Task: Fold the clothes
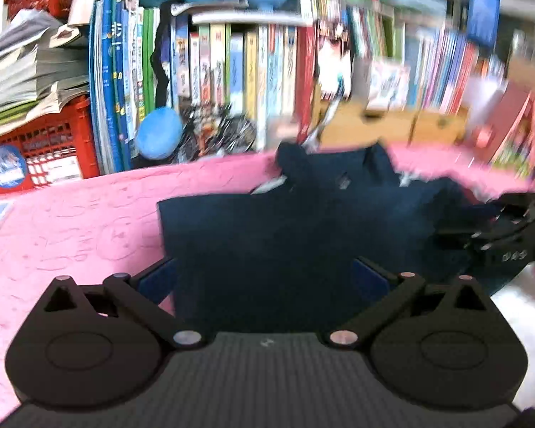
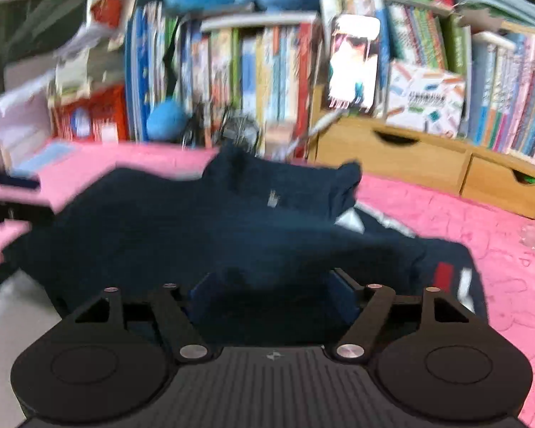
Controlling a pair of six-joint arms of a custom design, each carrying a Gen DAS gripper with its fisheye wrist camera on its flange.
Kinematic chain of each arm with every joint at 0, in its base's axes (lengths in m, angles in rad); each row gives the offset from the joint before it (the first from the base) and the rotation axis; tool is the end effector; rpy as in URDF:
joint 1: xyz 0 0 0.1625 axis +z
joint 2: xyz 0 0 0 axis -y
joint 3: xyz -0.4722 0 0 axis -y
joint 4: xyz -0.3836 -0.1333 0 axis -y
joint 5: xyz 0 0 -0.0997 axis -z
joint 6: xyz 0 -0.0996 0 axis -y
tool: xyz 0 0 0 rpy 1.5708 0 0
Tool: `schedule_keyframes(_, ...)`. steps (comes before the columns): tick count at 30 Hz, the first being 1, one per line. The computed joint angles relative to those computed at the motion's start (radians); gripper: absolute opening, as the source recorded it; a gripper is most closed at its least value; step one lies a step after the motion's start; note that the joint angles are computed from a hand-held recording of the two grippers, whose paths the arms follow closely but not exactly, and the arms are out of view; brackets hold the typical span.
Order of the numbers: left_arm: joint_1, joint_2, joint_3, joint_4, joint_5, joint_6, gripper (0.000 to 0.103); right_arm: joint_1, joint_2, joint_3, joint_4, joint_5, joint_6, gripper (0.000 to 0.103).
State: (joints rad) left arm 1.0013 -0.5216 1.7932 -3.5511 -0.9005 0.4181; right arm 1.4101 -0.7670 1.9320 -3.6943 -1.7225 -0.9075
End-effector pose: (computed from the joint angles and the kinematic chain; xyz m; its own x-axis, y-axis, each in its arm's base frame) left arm -0.1856 -0.6518 0.0369 -0.6361 0.3346 -0.6953 0.7306 0.5510 -0.4033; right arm 0.0160 -0.6401 0.1627 -0.6611 -0.2745 0.6983 -0.6967 0.5701 -0.4354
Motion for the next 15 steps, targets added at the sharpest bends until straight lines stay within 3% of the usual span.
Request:
schedule_keyframes(2,0.003,0.027,-0.009,0.035,0.067,0.038,0.103,-0.018,0.002,-0.003,0.022,-0.017,0.002,0.074)
schedule_keyframes(3,0.008,0.032,-0.007,0.041,0.075,0.042,0.103,-0.037,-0.006,0.006,0.026,0.014,0.007,0.076)
schedule_keyframes(7,0.028,-0.002,0.029,0.05,0.029,-0.066,0.103,-0.065,-0.072,0.084,-0.003,0.071,0.018,0.08)
schedule_keyframes(8,0.021,-0.013,0.047,0.04,0.028,-0.077,0.103,-0.078,-0.096,0.125,-0.031,0.11,-0.016,0.082)
schedule_keyframes(10,-0.004,-0.023,0.109,-0.052,0.023,-0.018,0.103,-0.113,-0.141,0.215,-0.106,0.199,-0.096,0.098)
schedule_keyframes(12,-0.041,-0.027,0.187,-0.156,0.029,0.061,0.103,-0.159,-0.174,0.317,-0.216,0.277,-0.189,0.101)
schedule_keyframes(15,-0.101,-0.036,0.314,-0.237,0.054,0.098,0.103,-0.22,-0.222,0.452,-0.304,0.305,-0.275,0.101)
